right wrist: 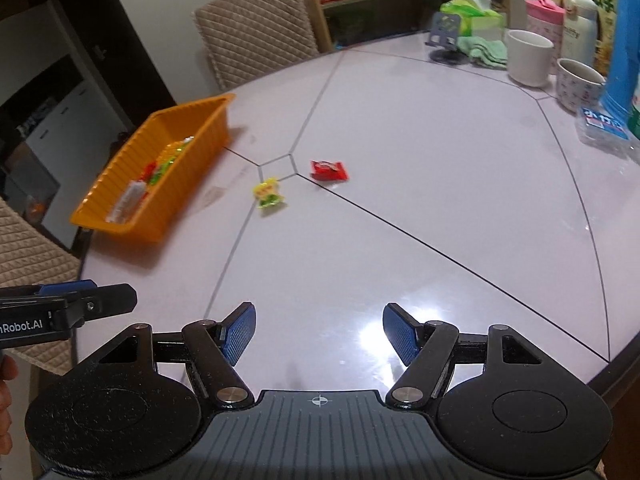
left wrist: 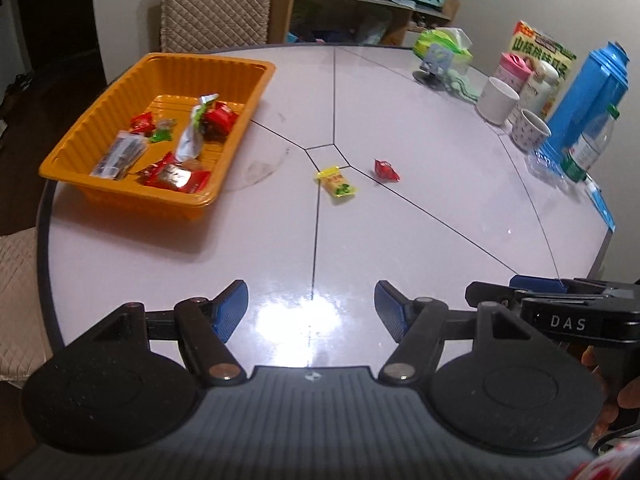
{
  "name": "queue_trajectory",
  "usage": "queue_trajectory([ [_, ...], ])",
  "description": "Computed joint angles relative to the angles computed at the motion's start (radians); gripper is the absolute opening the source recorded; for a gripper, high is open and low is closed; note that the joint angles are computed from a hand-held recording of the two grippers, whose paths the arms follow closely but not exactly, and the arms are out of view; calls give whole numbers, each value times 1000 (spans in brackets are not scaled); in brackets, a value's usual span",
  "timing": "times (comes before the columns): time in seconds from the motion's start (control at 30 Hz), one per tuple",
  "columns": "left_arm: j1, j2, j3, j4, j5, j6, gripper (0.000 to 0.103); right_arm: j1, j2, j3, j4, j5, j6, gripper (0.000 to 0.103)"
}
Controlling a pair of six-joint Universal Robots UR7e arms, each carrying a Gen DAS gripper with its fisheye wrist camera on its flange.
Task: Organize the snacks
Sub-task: 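Move both tools back from the tray toward the last two candies, then grasp the yellow candy packet with the left gripper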
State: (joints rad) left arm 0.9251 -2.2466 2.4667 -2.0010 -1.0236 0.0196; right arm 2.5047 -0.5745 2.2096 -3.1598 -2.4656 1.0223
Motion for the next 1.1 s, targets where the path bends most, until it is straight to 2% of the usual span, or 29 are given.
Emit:
queue_trajectory([
  [0.4,38,139,19,-117,-17,60,66,-36,-11,36,6,-15,55,70],
  [0.63,56,230,29,-216,-24,91,65,-69,-9,44,-26,-28,35,70],
  [0.8,54,306,57,-353,-19,142,57,-96,-9,52,-51,-38,21,70],
  [1.1,91,522,65,-636,-11,198,52,-151,-12,69,-115,-49,-13,70],
])
